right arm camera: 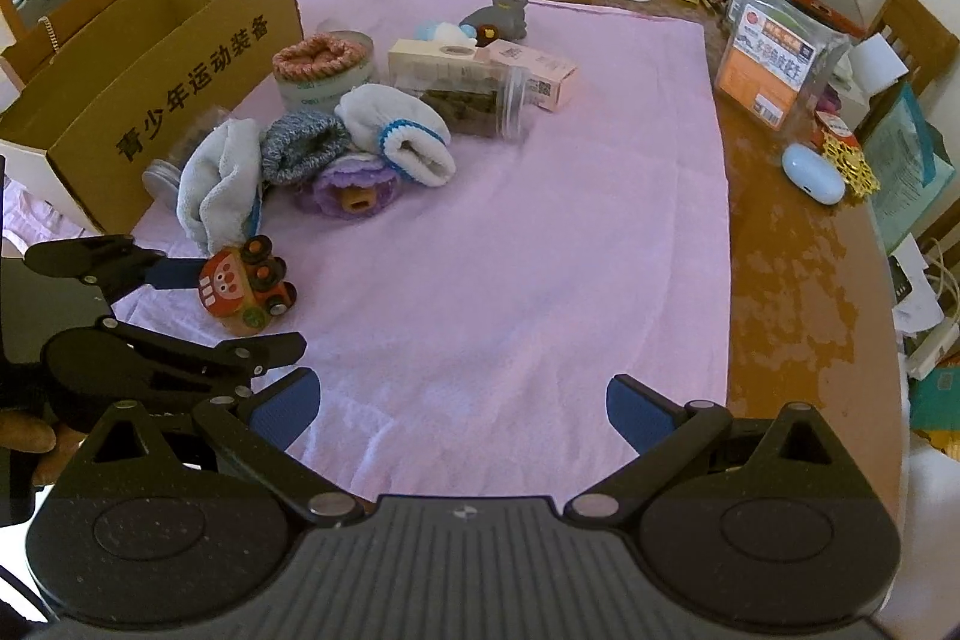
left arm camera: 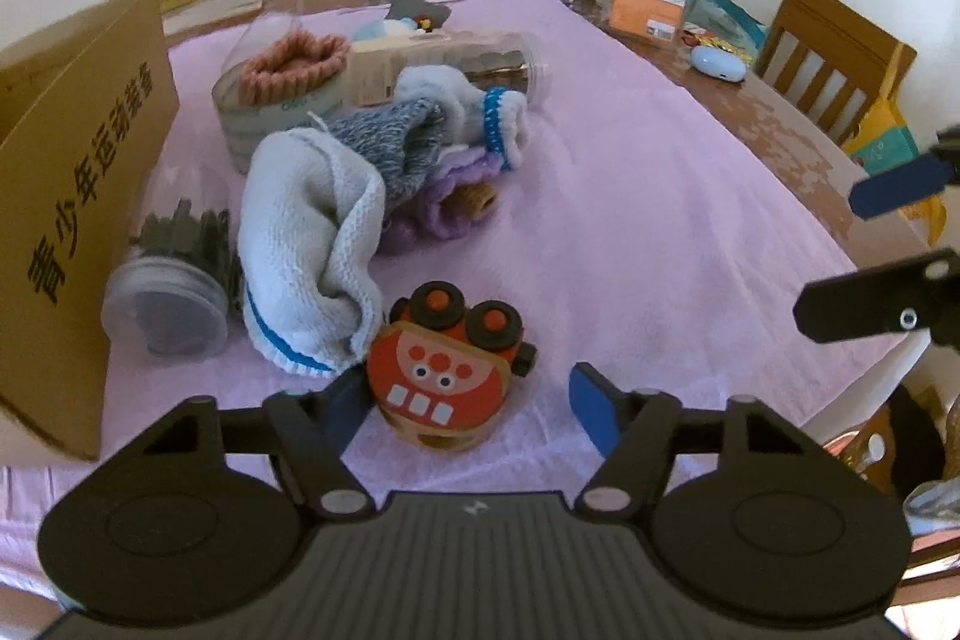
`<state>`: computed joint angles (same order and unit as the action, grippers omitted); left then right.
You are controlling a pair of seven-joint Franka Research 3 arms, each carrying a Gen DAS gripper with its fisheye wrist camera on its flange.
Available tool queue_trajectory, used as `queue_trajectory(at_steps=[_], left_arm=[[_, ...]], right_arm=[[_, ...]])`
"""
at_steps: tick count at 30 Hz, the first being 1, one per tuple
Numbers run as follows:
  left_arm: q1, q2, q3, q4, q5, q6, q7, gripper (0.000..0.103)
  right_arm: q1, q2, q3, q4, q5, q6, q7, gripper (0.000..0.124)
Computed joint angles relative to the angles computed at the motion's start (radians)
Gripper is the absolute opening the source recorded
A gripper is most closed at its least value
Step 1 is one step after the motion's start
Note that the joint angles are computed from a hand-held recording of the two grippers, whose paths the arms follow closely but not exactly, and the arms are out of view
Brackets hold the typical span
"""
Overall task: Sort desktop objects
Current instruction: 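Lower the left gripper onto the red cartoon-face toy and close it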
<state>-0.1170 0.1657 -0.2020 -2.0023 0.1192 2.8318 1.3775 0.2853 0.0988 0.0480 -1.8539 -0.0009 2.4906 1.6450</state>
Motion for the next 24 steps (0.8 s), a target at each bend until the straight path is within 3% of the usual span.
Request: queue_trajectory(at_steps=[7,12,16,21,24], left_arm=[[0.017,0.008,-0.016,-0.010,0.009,0.045,0.116,0.067],[0.071,0.008,-0.071,-0.007,-0.144,0.036,0.346,0.066],[0.080,0.004,-0.078,-0.008,-0.225,0.033,0.457,0.059],[0.068,-0.007,-0.065,-0.015,-0.275,0.029,0.490,0.046],[0.059,-0.013,-0.058,-0.015,-0.284,0.015,0.493,0.046]], right_arm=[[0.003,0.012,0.006,0.018,0.031,-0.003,-0.055,0.103],[0.005,0.020,0.006,0.028,0.044,-0.009,-0.085,0.103],[0.005,0.023,0.006,0.032,0.056,-0.010,-0.102,0.103],[0.006,0.029,0.005,0.040,0.063,-0.016,-0.116,0.103],[0.007,0.033,0.006,0.047,0.065,-0.015,-0.131,0.103]])
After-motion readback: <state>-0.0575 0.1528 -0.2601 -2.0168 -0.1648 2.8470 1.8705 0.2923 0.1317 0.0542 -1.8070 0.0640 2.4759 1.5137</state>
